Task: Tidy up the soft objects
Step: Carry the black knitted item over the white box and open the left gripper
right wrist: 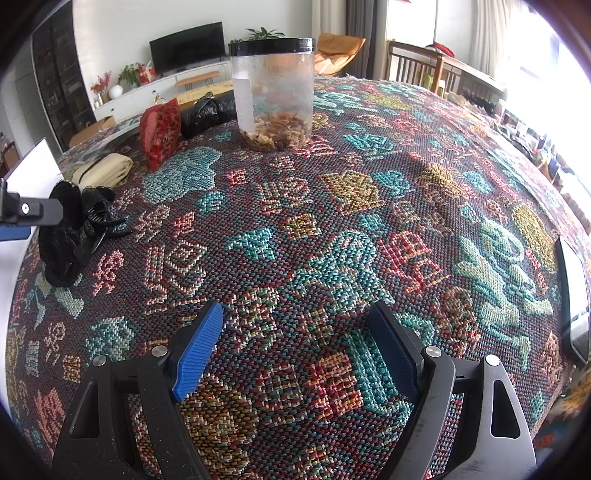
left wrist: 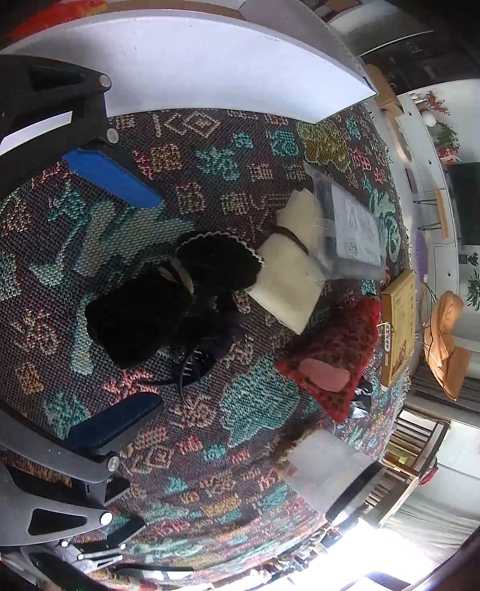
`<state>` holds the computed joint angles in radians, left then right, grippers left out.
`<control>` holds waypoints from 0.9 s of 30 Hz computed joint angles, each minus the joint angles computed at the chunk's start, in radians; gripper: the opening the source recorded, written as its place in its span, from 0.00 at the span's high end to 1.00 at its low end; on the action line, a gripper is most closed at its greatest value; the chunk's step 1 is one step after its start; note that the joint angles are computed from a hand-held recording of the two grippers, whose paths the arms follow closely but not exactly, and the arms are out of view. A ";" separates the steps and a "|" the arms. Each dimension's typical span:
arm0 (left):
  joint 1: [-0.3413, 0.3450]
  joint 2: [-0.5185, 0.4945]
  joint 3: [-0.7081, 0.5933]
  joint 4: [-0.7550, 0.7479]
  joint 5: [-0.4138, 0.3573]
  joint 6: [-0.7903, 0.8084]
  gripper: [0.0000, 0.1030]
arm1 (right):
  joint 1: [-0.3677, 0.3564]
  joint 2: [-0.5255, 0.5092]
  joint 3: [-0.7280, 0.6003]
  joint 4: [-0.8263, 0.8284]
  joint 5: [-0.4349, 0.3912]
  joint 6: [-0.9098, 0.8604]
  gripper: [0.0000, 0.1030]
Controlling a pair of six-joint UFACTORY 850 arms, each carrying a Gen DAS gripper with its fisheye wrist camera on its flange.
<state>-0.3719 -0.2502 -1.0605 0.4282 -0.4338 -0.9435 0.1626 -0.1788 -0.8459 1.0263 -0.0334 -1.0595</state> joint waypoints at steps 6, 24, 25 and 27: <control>0.043 0.010 0.052 -0.066 0.096 -0.062 0.66 | -0.003 0.002 0.000 0.082 -0.009 -0.080 0.18; 0.017 0.442 0.295 0.238 0.204 -0.419 0.77 | 0.130 -0.241 -0.395 -0.140 -0.444 0.033 0.21; 0.026 0.474 0.304 0.204 0.187 -0.372 0.77 | 0.160 -0.262 -0.416 -0.203 -0.436 0.072 0.22; 0.036 0.523 0.321 0.182 0.147 -0.324 0.77 | 0.215 -0.290 -0.435 -0.369 -0.396 0.183 0.23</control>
